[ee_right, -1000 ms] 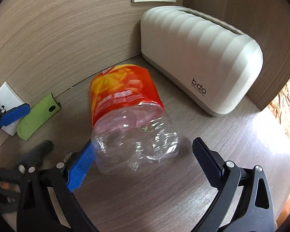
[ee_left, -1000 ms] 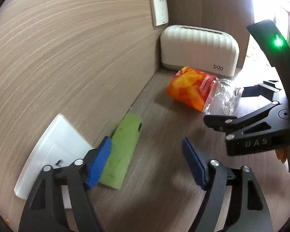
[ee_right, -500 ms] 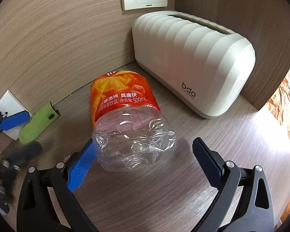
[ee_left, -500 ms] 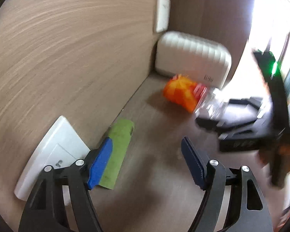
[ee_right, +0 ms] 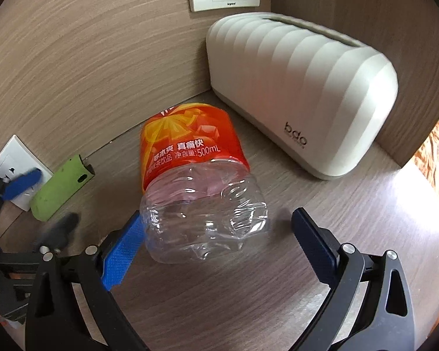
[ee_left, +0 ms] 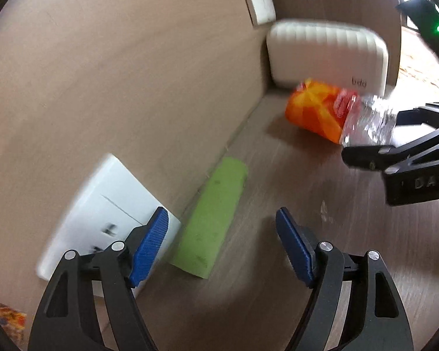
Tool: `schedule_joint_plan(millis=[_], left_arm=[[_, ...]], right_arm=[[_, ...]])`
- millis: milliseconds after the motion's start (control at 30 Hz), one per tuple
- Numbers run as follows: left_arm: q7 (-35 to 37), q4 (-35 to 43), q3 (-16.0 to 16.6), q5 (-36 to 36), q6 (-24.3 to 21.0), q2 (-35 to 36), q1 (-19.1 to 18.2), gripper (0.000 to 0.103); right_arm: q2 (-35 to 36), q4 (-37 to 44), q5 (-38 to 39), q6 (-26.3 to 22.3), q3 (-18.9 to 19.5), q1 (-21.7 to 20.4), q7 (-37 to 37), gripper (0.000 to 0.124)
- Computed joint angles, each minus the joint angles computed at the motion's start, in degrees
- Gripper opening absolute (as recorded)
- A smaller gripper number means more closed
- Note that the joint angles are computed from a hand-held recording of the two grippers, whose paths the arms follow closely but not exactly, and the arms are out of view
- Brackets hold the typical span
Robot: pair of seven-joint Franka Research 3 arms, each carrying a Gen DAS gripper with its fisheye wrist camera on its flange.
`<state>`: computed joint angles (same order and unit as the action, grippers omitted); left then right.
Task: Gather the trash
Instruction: 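Grasp the green sponge with the left tool while the right tool grasps the plastic bottle, then carry the green sponge and plastic bottle to the bin and open both tools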
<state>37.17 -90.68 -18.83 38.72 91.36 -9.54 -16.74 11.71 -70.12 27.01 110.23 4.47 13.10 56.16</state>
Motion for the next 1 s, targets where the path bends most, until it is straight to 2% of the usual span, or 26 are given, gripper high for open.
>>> schedule_joint_plan(millis=[67, 133, 233, 267, 333, 367, 500, 600, 667, 733, 800, 833, 1000], left_arm=[[0.4, -0.4, 1.2, -2.6, 2.9, -0.3, 0.3, 0.074], [2.0, -0.2, 1.9, -5.3, 4.6, -0.3, 0.6, 0.079], [3.4, -0.9, 2.1, -7.2, 5.6, -1.0, 0.9, 0.079], [3.8, -1.9, 1.9, -8.6, 7.4, -1.8, 1.8, 0.079], [3.9, -6.7, 4.5, -16.6, 12.2, -6.8, 0.6, 0.075], [4.0, -7.6, 4.4, -18.0, 13.0, -7.2, 0.9, 0.074], [-1.1, -8.3, 0.7, -11.2, 10.1, -7.5, 3.0, 0.076], [-3.9, -9.8, 1.4, -11.4, 10.9, -8.4, 3.6, 0.075], [-3.6, -9.8, 1.2, -11.5, 13.2, -7.6, 4.7, 0.063], [-3.7, -11.7, 2.2, -12.0, 13.7, -9.8, 3.6, 0.048], [-3.6, -12.3, 2.1, -11.9, 14.6, -10.0, 3.9, 0.035], [-3.7, -12.1, 2.0, -11.9, 14.7, -9.8, 4.0, 0.025], [-4.1, -9.2, 0.3, -12.3, 10.8, -9.2, 3.5, 0.025]], right_arm=[[0.1, 0.1, 0.1, -0.3, 0.1, 0.0, -0.3, 0.098], [0.7, 1.3, 0.7, -1.5, 0.1, -0.2, -0.1, 0.098], [1.0, 1.8, 1.3, -2.0, 0.1, -0.4, 0.0, 0.098], [1.2, 2.1, 1.2, -2.2, 0.0, -0.5, -0.1, 0.098], [1.3, 2.4, 1.0, -2.3, 0.0, -0.5, -0.1, 0.098], [1.7, 3.1, 0.9, -2.5, 0.0, -0.6, 0.1, 0.098], [2.4, 4.0, 0.4, -2.3, -0.2, -0.9, -0.4, 0.098], [1.6, 2.6, -0.2, -0.9, -0.1, -0.8, -0.8, 0.098], [-0.5, -1.2, -0.6, 1.8, 0.0, -0.2, -1.2, 0.095], [-3.0, -5.9, -1.0, 5.7, 0.2, 0.5, -2.9, 0.074], [-3.5, -6.4, -0.4, 5.3, 0.3, 0.7, -4.3, 0.073], [-3.9, -6.8, -0.1, 5.1, 0.3, 0.7, -4.9, 0.073], [-6.4, -9.1, 3.5, 3.9, -0.6, -0.2, -5.8, 0.073]])
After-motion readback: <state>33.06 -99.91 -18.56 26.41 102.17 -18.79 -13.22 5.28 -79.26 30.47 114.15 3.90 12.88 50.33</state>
